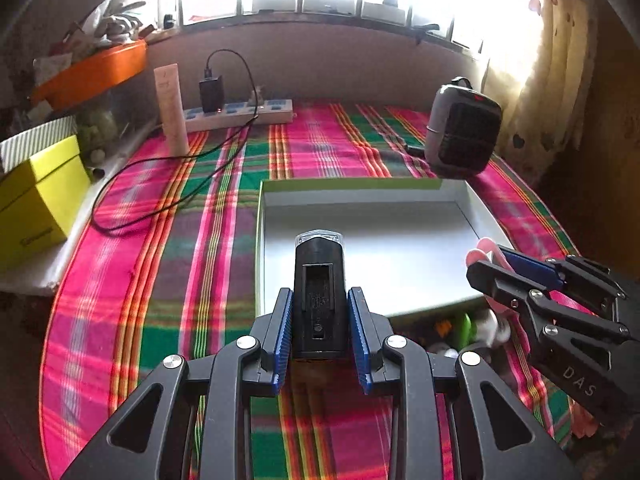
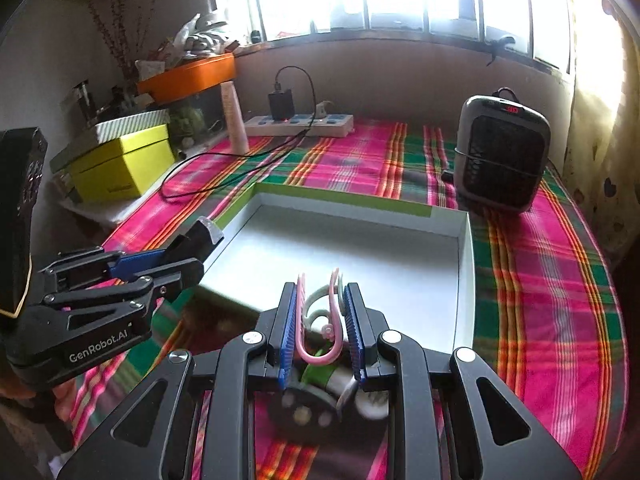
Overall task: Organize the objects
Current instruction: 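Carry the black holder and pink clip over the green-rimmed tray with both grippers, then lower both held objects into the tray and open both grippers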
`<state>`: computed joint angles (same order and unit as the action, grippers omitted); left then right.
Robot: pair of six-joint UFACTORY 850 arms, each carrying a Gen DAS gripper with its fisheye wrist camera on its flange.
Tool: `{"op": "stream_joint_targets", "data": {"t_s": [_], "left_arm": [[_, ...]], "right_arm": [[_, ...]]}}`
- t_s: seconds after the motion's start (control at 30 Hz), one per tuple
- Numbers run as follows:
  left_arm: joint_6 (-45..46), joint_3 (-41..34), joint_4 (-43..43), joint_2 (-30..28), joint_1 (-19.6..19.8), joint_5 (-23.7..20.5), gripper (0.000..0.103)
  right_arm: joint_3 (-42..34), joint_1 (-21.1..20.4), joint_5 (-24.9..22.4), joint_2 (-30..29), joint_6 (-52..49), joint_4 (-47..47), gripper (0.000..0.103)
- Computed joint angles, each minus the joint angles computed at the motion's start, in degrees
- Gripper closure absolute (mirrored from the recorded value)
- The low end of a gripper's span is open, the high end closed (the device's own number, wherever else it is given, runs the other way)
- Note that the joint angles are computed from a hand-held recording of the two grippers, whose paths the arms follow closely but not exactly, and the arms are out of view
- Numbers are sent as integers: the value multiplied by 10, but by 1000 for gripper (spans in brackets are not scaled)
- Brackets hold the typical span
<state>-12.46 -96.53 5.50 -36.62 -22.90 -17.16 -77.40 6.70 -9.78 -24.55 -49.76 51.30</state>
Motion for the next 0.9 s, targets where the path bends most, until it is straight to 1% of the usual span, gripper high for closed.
{"op": "stream_joint_targets", "data": {"t_s": [0.07, 0.17, 0.23, 0.47, 0.6, 0.73, 0.9], "left_arm": [[11, -24, -13, -17, 2, -9, 78], [48, -63, -56, -43, 6, -29, 78], [68, -89, -75, -59, 7, -40, 78], [71, -190, -71, -125, 9, -90, 78], [80, -250, -76, -162, 9, -118, 78], [74, -308, -72, -199, 10, -152, 78], [68, -346, -68, -226, 12, -174, 78]], "right_arm": [[-21, -2, -13, -16, 42, -41, 79], [-55, -7, -42, -41, 70, -62, 79], [-78, -8, -48, -58, 116, -107, 79], [-151, -9, -79, -111, 243, -231, 79], [-187, -10, -99, -138, 302, -285, 79], [-219, -11, -120, -161, 337, -314, 79], [-247, -11, -137, -181, 363, -343, 79]]}}
